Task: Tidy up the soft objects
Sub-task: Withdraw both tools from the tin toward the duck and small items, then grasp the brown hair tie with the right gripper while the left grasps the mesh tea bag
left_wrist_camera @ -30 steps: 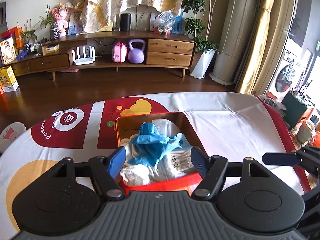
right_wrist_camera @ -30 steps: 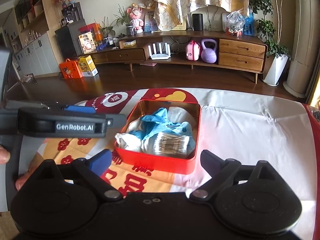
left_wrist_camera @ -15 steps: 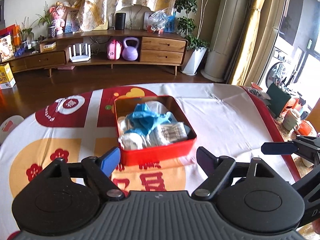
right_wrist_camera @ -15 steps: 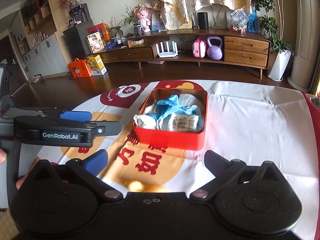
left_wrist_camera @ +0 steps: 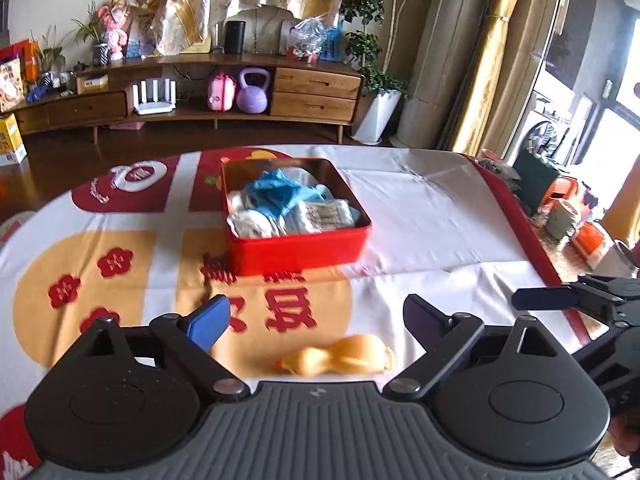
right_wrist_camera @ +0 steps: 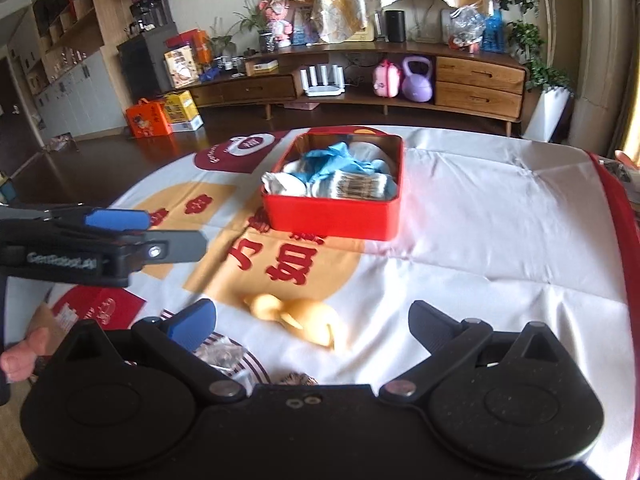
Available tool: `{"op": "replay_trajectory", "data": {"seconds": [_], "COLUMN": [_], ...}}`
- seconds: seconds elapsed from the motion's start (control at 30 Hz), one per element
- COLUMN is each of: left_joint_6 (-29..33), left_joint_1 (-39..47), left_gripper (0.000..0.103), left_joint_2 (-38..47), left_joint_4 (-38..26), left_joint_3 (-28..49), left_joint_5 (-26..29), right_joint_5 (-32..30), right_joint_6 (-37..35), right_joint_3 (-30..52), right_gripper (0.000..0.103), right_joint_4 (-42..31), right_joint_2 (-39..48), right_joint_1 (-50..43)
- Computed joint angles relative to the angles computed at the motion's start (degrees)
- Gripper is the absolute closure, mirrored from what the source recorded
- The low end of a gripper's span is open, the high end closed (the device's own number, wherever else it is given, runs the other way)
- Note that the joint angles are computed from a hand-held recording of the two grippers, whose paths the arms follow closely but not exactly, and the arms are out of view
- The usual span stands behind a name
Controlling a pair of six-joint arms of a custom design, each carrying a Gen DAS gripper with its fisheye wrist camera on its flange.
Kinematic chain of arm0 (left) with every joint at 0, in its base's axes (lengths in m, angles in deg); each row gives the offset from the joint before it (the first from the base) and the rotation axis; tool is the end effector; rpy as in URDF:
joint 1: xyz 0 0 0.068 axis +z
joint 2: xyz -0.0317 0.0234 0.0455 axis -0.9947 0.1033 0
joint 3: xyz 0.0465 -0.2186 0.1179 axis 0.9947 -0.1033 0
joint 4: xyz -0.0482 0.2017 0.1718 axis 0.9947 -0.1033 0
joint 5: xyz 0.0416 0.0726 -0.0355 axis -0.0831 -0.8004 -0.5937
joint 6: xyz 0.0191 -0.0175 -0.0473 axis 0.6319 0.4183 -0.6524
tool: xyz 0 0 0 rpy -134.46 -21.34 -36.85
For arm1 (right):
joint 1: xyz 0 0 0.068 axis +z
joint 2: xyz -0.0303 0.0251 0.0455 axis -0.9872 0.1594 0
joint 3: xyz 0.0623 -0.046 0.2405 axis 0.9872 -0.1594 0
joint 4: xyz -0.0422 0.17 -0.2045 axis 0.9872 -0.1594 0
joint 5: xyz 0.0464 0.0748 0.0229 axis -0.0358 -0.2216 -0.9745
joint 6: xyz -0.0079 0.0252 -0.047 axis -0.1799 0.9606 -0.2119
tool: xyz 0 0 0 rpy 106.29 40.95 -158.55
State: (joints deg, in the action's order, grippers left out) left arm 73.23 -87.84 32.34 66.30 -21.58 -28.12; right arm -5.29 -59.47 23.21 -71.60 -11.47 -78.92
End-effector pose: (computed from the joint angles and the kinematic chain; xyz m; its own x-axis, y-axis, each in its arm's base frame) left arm 0.2389 -0.0205 0.1979 -0.6727 -0.0773 -0.7359 0.0841 0.9801 -0.1798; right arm 0.2541 0.0233 0.1843 -0.6531 -0.2716 -0.7069 -0.4968 0.8582 0.1293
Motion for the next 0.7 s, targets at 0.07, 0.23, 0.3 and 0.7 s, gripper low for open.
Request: {"op": "replay_trajectory", "data": {"seconds": [0.07, 0.23, 0.3, 0.7], "left_joint_6": [0.0, -0.5, -0.6, -1.8], "left_joint_1": [-0.3, 0.2, 0.5, -0.7], "left_gripper": [0.008, 0.0, 0.0, 0.0], "left_joint_2": [-2.3, -5.3, -5.4, -5.1], "left_joint_4": [0.5, 1.2, 0.9, 5.8], "left_joint_3": [-2.5, -6.7, -7.6, -16.1], "left_joint_5": [0.0, 0.5, 0.9, -2.8], "right_joint_5": [0.1, 2.5, 4.1, 3.2], "right_joint_6": [-0.1, -1.1, -1.3, -3.1], "right_joint_3": [-2.4, -8.8, -10.8, -13.8], "right_gripper": [0.0, 0.0, 0.0, 0.002], "right_joint_4": [1.4, 6.1, 7.9, 7.4], "right_joint_2": [-1.7, -5.7, -6.2, -1.4], "right_joint_1": [-0.2, 0.2, 0.5, -0.7]}}
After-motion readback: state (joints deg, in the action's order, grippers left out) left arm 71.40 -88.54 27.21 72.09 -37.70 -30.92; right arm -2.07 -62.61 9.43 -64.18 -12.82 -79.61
